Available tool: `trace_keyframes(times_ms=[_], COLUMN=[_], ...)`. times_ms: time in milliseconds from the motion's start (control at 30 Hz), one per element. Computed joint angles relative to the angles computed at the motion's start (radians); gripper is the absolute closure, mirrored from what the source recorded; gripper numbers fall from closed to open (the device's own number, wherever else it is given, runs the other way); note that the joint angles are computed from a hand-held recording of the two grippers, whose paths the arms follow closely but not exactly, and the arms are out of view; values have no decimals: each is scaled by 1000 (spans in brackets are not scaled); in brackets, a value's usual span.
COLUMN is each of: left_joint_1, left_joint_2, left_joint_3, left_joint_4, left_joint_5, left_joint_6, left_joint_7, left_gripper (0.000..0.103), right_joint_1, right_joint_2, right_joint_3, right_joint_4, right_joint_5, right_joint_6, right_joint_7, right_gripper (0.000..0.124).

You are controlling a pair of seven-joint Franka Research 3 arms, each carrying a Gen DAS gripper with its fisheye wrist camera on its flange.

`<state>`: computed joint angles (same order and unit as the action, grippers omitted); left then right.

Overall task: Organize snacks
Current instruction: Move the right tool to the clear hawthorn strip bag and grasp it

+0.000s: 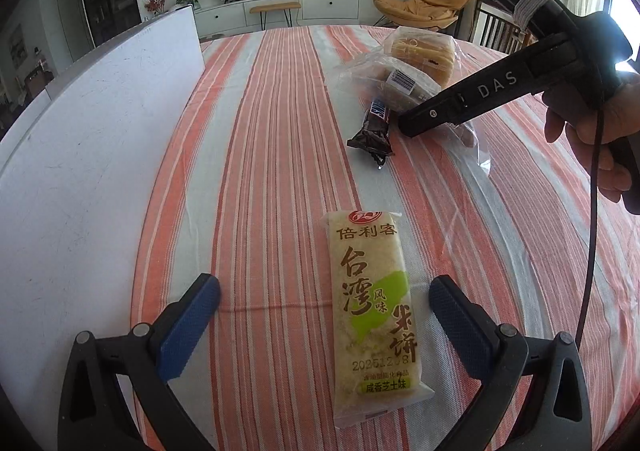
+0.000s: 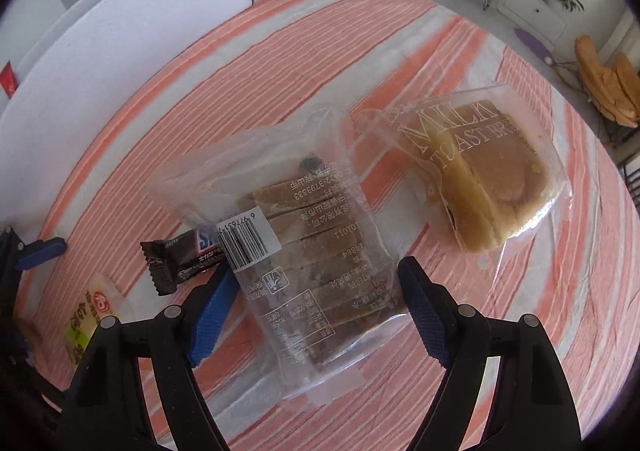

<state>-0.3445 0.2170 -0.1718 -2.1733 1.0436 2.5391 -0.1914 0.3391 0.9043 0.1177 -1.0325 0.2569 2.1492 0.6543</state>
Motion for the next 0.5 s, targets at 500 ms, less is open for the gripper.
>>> trace_keyframes(times_ms=[500], left_joint_1=[0], left_joint_2=[0], left_joint_3=[0], left_joint_4=[-1], left_joint_5=[1], left_joint_6=[0], left_joint_7=[-1], left_gripper=[0], right_joint_1=[-490], right_joint_2=[-256], right_joint_3=[28], right_joint_4=[-507], right_joint_5=[744], right_joint_6=[-167], right_joint_7=[253], right_gripper=[43])
